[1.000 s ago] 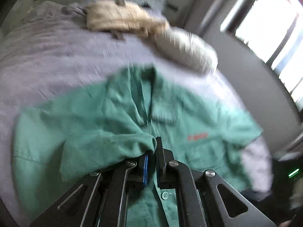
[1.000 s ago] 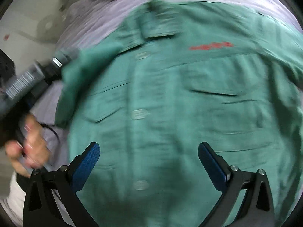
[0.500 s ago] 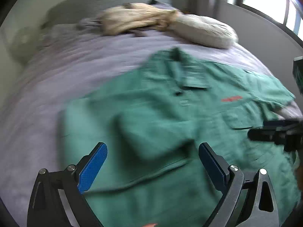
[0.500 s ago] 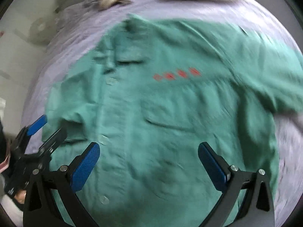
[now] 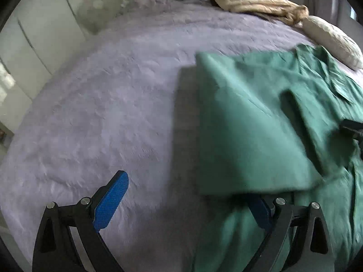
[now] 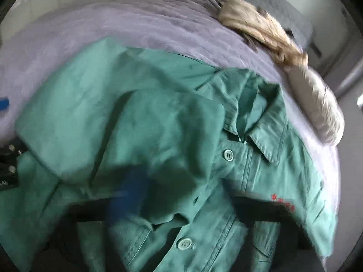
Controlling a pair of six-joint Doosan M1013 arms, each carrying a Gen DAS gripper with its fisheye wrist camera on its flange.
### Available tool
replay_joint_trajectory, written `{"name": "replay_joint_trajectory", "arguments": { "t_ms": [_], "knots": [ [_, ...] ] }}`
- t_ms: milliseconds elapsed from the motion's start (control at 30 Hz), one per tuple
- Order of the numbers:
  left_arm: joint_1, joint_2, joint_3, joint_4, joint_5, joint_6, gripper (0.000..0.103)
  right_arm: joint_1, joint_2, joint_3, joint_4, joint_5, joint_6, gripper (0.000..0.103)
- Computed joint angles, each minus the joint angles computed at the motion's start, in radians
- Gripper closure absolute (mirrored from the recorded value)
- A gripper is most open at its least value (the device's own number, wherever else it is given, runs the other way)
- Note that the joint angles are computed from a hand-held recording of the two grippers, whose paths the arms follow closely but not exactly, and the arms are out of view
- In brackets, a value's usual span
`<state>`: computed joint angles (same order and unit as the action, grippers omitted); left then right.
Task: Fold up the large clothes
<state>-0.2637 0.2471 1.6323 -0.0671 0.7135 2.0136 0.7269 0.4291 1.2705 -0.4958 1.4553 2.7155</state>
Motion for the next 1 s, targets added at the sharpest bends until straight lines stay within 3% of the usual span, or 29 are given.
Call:
{"name": "replay_joint_trajectory", "arguments": {
  "t_ms": [33, 200, 267, 300, 333, 367, 433, 467, 567, 633, 667, 700, 733, 767, 1000],
  "knots": [
    [-0.001, 0.005, 0.000, 0.028, -0.015, -0.043, 0.005, -0.012, -0.034, 0.034, 0.011, -0.044, 0.091, 0.099],
    [0.028, 0.042, -0.040, 0.005, 0.039, -0.079, 0.005, -0.027, -0.235, 0.267, -0.033, -0.166, 0.660, 0.099],
    [0.024, 0.039, -0.038, 0.021, 0.027, -0.074, 0.005, -0.034, -0.277, 0.328, -0.005, -0.267, 0.688, 0.094],
    [0.020, 0.031, -0.030, 0.033, 0.018, -0.075, 0.005, -0.035, -0.274, 0.321, 0.011, -0.269, 0.630, 0.093],
    [0.014, 0.026, -0.023, 0.056, 0.005, -0.082, 0.005, -0.029, -0.258, 0.298, 0.016, -0.260, 0.549, 0.083],
    [0.010, 0.021, -0.018, 0.072, -0.002, -0.090, 0.005, -0.021, -0.237, 0.270, 0.016, -0.268, 0.457, 0.049],
    [0.005, 0.021, -0.016, 0.095, -0.003, -0.113, 0.005, -0.012, -0.204, 0.236, 0.015, -0.314, 0.371, 0.012],
    [0.002, 0.019, -0.016, 0.102, 0.003, -0.124, 0.005, -0.016, -0.187, 0.218, 0.022, -0.363, 0.336, 0.013],
    [-0.002, 0.017, -0.012, 0.112, 0.000, -0.147, 0.005, -0.038, -0.116, 0.139, 0.065, -0.378, 0.287, 0.013],
    [-0.002, 0.016, -0.011, 0.113, -0.001, -0.154, 0.005, -0.054, -0.058, 0.082, 0.103, -0.331, 0.241, 0.013],
    [-0.002, 0.017, -0.011, 0.111, -0.002, -0.156, 0.005, -0.056, -0.014, 0.038, 0.115, -0.261, 0.201, 0.016],
    [-0.002, 0.017, -0.011, 0.108, -0.002, -0.153, 0.005, -0.058, 0.012, 0.011, 0.125, -0.204, 0.172, 0.024],
    [-0.002, 0.019, -0.013, 0.108, -0.002, -0.151, 0.005, -0.057, 0.042, -0.012, 0.108, -0.135, 0.133, 0.051],
    [-0.002, 0.017, -0.010, 0.109, -0.005, -0.151, 0.005, -0.051, 0.044, -0.015, 0.084, -0.118, 0.135, 0.084],
    [0.006, 0.021, -0.009, 0.093, -0.016, -0.143, 0.005, -0.050, -0.199, 0.258, -0.065, -0.281, 0.525, 0.086]
  ]
}}
